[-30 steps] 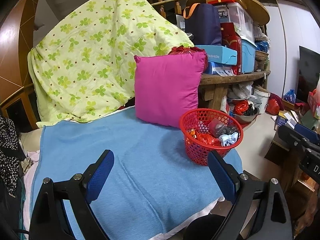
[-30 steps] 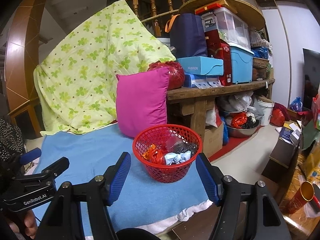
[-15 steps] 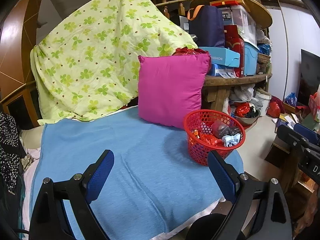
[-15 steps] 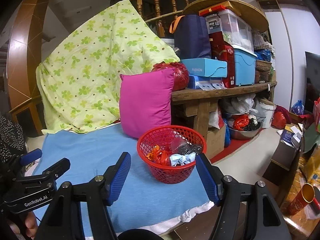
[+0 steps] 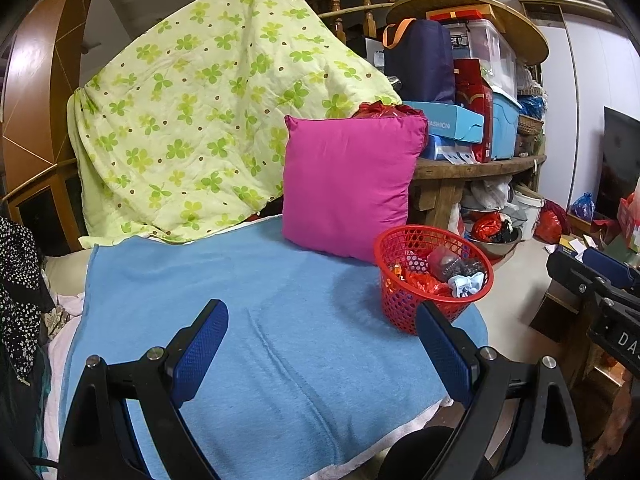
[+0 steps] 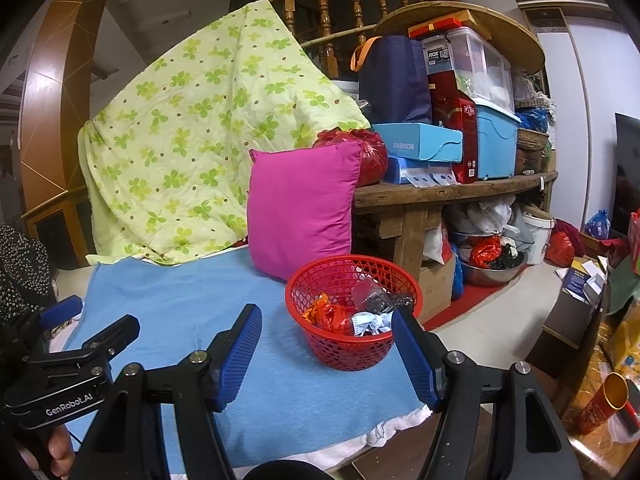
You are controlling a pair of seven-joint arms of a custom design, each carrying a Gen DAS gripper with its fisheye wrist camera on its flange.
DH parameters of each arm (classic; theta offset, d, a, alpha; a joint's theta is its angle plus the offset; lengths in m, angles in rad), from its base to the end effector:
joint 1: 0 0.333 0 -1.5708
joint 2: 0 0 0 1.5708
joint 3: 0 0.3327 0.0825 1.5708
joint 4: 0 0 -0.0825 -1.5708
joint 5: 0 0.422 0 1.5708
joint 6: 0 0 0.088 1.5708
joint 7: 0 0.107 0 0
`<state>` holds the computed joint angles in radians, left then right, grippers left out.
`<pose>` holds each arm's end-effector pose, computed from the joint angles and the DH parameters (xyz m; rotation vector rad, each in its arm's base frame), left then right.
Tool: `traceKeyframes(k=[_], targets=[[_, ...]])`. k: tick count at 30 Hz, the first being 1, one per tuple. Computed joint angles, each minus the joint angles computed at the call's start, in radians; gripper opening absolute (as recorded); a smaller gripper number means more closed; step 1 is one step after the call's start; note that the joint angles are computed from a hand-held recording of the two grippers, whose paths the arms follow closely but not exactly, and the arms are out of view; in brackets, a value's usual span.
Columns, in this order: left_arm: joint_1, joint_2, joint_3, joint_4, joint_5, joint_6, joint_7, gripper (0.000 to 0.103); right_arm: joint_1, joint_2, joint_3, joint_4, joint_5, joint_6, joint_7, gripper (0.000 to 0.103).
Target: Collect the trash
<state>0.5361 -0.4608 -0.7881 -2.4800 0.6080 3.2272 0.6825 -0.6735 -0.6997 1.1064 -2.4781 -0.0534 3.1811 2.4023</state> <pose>0.4618 -0.2084 0.5008 -1.4560 1.6649 -0.9470 0.4343 0.2781 0.5070 -1.4205 1.5561 -0.9218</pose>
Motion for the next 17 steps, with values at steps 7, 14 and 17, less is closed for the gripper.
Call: traceKeyframes(k=[7,14,17], targets=[[0.011,-0.003,-0.012,0.000,-0.006,0.002,-0.001,0.094,-0.013,-0.007,0.013,0.007,-0.001,-0.001,0.009,0.071],[0.065,0.004,-0.050,0.000,-0.026,0.038,0.017,0.094,-0.065,0.015,0.046,0.047,-0.015,-0.011,0.005,0.071],[0.110,0.018,-0.078,0.004,-0.056,0.047,0.031,0.094,-0.126,0.037,0.093,0.087,-0.024,-0.008,0.005,0.071]])
